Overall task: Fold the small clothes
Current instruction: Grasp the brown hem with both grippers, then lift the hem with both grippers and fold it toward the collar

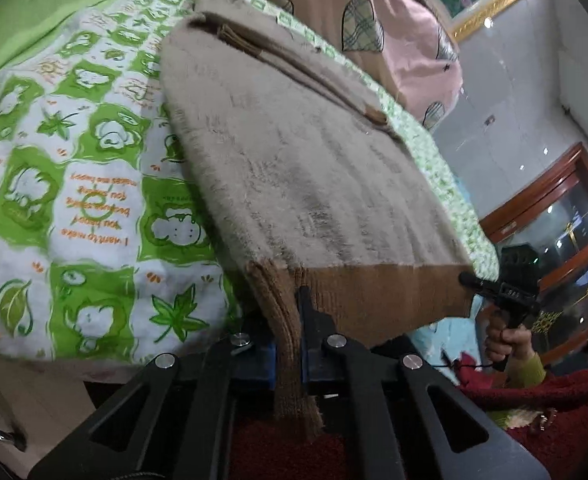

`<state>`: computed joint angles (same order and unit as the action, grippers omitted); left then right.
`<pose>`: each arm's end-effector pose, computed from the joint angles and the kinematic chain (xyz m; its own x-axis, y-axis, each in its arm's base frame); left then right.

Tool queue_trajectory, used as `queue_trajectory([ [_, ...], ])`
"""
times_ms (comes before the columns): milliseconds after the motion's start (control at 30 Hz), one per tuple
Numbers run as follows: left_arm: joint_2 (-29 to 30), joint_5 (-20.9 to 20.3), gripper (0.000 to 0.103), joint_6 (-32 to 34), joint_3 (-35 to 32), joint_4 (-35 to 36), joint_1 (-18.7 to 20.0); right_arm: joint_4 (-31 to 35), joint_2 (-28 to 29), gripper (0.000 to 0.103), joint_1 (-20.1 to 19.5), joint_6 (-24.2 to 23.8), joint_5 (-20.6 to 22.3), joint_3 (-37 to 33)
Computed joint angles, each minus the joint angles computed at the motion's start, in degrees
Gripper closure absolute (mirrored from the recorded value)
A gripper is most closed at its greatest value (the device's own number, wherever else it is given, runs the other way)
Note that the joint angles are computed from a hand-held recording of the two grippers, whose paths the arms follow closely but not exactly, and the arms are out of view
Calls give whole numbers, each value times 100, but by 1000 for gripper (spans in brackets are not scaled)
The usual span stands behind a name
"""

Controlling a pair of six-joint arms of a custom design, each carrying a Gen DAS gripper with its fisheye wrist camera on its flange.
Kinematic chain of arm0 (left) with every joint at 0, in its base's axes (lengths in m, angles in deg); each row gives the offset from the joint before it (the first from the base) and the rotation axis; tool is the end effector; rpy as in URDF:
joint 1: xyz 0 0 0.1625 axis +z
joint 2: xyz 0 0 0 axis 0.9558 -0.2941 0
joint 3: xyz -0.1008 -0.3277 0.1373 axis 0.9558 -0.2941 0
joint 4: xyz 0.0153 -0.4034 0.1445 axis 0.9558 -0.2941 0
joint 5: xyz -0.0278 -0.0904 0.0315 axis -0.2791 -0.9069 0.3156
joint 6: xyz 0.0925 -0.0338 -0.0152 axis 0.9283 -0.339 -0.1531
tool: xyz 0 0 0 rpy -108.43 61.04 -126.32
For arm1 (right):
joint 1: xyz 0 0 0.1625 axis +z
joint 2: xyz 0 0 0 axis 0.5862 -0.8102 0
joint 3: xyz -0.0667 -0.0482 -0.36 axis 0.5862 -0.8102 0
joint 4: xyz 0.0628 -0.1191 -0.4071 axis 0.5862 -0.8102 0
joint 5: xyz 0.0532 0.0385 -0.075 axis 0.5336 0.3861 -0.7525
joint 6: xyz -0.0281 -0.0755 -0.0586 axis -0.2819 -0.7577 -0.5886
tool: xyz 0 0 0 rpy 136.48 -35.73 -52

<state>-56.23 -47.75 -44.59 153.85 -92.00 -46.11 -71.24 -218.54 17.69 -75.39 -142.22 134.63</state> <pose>-0.1698 -0.2958 0.0676 -0.9890 0.0577 -0.1362 0.1247 0.8200 -0.5586 -0.0251 -0.2908 0.3196 -0.9501 -0.2381 0.2015 -0.3012 0.8683 -0.3941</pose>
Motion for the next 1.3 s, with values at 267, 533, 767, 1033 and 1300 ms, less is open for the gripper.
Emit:
queue_trajectory([
  [267,-510,505,98,-29,121,-444,-335,1111,-331,96,-493,-241,1408,-230],
  [533,-165,633,98,2368,-1125,-1720,346,-327,858,96,682,723,2167,-817],
  [767,948,183,98,3841,-3127,-1684,1595,-2803,3283,96,1863,1959,1441,-2030],
  [1033,2072,-202,98,4012,-5093,-549,2762,-3436,5575,96,2350,2697,269,-3910],
  [1300,2853,-322,98,3965,-6260,41,3387,-3532,6797,96,2405,2886,-535,-5075],
])
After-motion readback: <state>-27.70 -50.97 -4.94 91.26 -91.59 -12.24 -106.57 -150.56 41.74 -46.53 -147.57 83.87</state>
